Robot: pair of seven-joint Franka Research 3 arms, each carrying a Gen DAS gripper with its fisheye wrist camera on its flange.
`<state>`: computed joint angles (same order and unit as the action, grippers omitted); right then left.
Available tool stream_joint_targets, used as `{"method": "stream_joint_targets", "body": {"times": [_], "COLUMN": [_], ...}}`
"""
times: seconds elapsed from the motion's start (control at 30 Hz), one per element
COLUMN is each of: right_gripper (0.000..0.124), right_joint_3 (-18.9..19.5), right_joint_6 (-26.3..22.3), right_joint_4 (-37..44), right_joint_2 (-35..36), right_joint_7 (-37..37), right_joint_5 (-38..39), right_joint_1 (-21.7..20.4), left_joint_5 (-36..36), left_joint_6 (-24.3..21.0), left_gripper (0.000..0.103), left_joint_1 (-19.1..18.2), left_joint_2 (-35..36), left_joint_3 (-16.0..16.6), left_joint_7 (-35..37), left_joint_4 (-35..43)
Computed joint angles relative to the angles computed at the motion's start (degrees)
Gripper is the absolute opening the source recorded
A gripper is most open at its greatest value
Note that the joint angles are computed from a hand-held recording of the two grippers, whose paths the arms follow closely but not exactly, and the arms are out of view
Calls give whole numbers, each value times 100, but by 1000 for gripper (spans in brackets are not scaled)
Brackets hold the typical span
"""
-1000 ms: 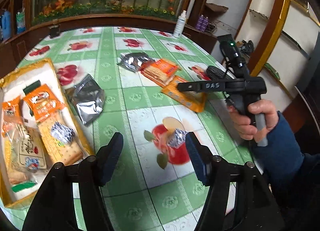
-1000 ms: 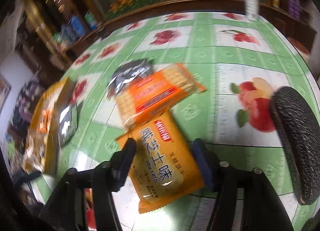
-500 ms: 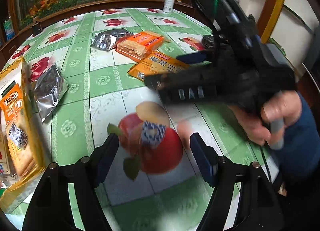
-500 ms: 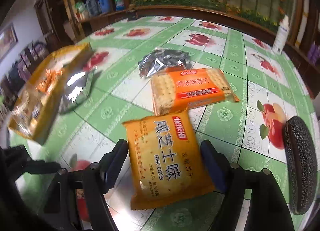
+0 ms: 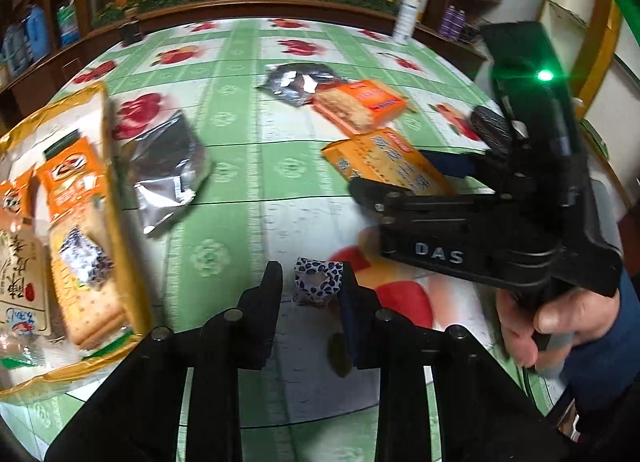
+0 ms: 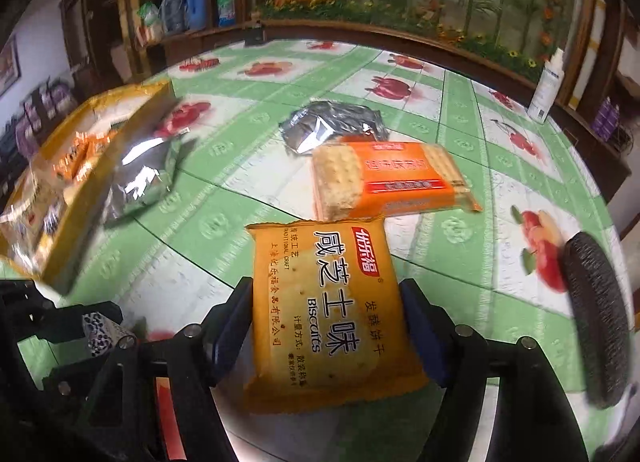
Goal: Organize snacks
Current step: 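Grasp the yellow cracker pack with the right tool while the left tool holds a small patterned packet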
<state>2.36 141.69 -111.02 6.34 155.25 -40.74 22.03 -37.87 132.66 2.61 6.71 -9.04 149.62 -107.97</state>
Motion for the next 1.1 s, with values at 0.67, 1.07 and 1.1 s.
{"method": "stream_joint_targets", "body": {"times": [0.67,1.07,1.1], "right_gripper": [103,103,103], "right_joint_3": [60,61,61], "right_joint_6": [-364,-367,-367], "right_joint_4": [-45,-41,-43], "right_joint_2": [-56,-53,-55], "right_joint_7": [246,247,247], "right_joint_5": [106,104,104], "right_joint_1": [10,10,10], "left_joint_5": [205,148,139], "left_joint_6": [135,-37,-61], "left_gripper": [25,25,25], "left_joint_1": [-59,-19,-12], "left_joint_2": [6,51,54], "left_joint_3": [-30,-28,-26], "left_joint_7": [-127,-187,-198], "left_joint_4": [-24,67,77]}}
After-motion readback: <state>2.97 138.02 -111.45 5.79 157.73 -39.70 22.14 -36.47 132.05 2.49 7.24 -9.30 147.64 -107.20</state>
